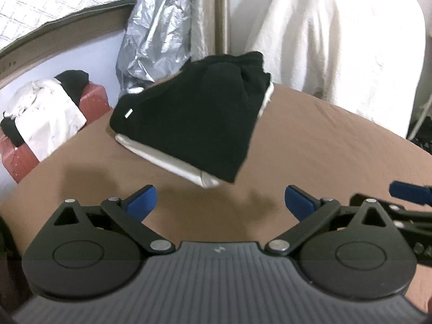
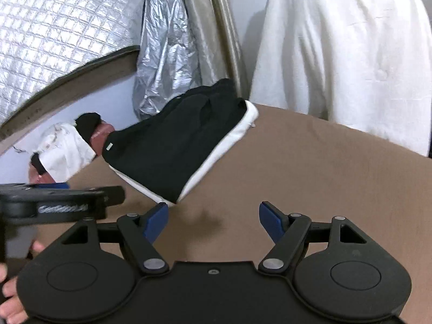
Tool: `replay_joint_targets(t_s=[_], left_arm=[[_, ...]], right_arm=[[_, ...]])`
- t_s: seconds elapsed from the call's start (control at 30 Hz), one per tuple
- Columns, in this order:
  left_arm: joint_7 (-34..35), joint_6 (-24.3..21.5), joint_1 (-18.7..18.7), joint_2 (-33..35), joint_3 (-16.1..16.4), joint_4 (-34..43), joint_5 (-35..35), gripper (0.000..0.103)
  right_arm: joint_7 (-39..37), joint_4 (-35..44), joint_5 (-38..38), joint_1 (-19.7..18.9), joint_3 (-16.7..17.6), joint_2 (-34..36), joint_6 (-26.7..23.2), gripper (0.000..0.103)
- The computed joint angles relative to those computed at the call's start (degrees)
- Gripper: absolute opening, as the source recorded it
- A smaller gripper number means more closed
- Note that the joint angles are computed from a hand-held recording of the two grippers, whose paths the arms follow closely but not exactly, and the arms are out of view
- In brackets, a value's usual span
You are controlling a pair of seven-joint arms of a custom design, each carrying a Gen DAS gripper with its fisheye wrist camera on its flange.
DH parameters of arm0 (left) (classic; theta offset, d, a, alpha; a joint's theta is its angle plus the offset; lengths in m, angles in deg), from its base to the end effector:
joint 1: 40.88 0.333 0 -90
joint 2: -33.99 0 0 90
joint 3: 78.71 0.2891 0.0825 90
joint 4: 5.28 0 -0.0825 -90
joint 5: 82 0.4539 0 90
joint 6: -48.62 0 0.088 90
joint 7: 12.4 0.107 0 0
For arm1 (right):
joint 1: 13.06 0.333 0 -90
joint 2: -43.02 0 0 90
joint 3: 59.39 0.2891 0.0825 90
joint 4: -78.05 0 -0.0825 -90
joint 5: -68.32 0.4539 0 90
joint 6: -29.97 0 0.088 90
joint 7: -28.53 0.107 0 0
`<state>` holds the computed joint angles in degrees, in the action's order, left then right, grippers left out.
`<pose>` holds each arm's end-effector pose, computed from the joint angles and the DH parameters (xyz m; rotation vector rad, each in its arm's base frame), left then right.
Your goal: Fold clothes
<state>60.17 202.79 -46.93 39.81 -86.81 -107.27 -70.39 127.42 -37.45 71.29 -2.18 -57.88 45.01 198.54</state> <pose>0.6843 -0.1757 0.5419 -1.6907 1.8328 -0.8386 0.6568 0.1407 0.4839 -1.6529 1.6287 -0.5917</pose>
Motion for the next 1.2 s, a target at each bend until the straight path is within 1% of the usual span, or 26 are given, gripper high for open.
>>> replay_joint_targets(t_s=[0.07,0.13,0.23,0.27,0.33,0.4,0.47,0.53,0.63,0.7,0.8,0.87,0.97,1.13,1.2], left_arm=[[1.58,0.44,0.06,-2.03,-0.26,-2.43,-0.66,0.103],[2.46,0.28,0.1,-3.73,-0.43,-4.48,-1.15,0.103],[5.72,0.07,0.1,-5.64,-0.89,-7.34,-4.8,0.103],[7.86,-0.28,-0.11,-6.13,-1.15,-8.13,-6.12,0.103],[12.62,-1.25,-0.69,-6.83,-1.57,-9.26,-10.08,0.103],[14.49,-1.32,-1.16,-7.52,-1.79,-10.39,-12.51,0.103],[14.1,-0.59,-1.47,-8.54,-2.02,-11.91,-11.88,0.103],[12.25,0.47,-1.59,-9.59,-2.35,-13.47,-9.06,0.103],[9.48,1.63,-1.68,-10.52,-2.69,-14.95,-5.87,0.103],[9.41,1.87,-1.95,-11.12,-2.65,-15.63,-6.17,0.103],[9.44,3.22,-2.03,-11.24,-2.68,-16.11,-5.4,0.103],[7.81,3.95,-1.78,-11.24,-2.95,-16.32,-3.11,0.103],[6.87,3.67,-1.78,-11.11,-2.94,-16.14,-2.39,0.103],[5.03,0.68,-1.66,-9.5,-2.78,-14.21,-1.36,0.103],[4.46,0.43,-1.6,-9.14,-2.63,-13.95,-0.95,0.103]], right_arm=[[2.17,-2.17,-2.35,0.0,-0.25,-1.88,0.41,0.078],[7.74,-5.34,-7.4,-0.57,-0.3,-4.19,2.93,0.078],[12.58,-9.01,-12.49,-2.0,0.54,-7.15,4.57,0.079],[14.16,-9.93,-14.28,-2.67,1.02,-7.99,4.57,0.079],[15.48,-11.4,-15.74,-3.28,1.55,-9.36,4.09,0.079],[15.77,-12.86,-15.9,-3.42,1.82,-10.66,3.9,0.079],[16.1,-14.38,-16.1,-3.74,2.15,-11.8,4.55,0.078],[16.48,-15.81,-16.4,-4.31,2.54,-12.93,4.94,0.078],[18.7,-17.28,-18.45,-6.19,4.09,-14.14,5.39,0.078],[19.68,-18.28,-19.26,-7.02,4.61,-14.92,6.04,0.079],[22.38,-19.07,-21.45,-9.34,6.3,-15.75,6.15,0.079],[26.16,-18.97,-25.12,-12.23,8.75,-16.1,5.26,0.079],[32.33,-18.12,-32.53,-15.47,11.64,-16.4,2.44,0.079],[31.65,-18.22,-33.31,-11.67,8.29,-16.27,1.48,0.079],[29.49,-18.53,-30.93,-9.48,6.51,-16.2,1.82,0.079]])
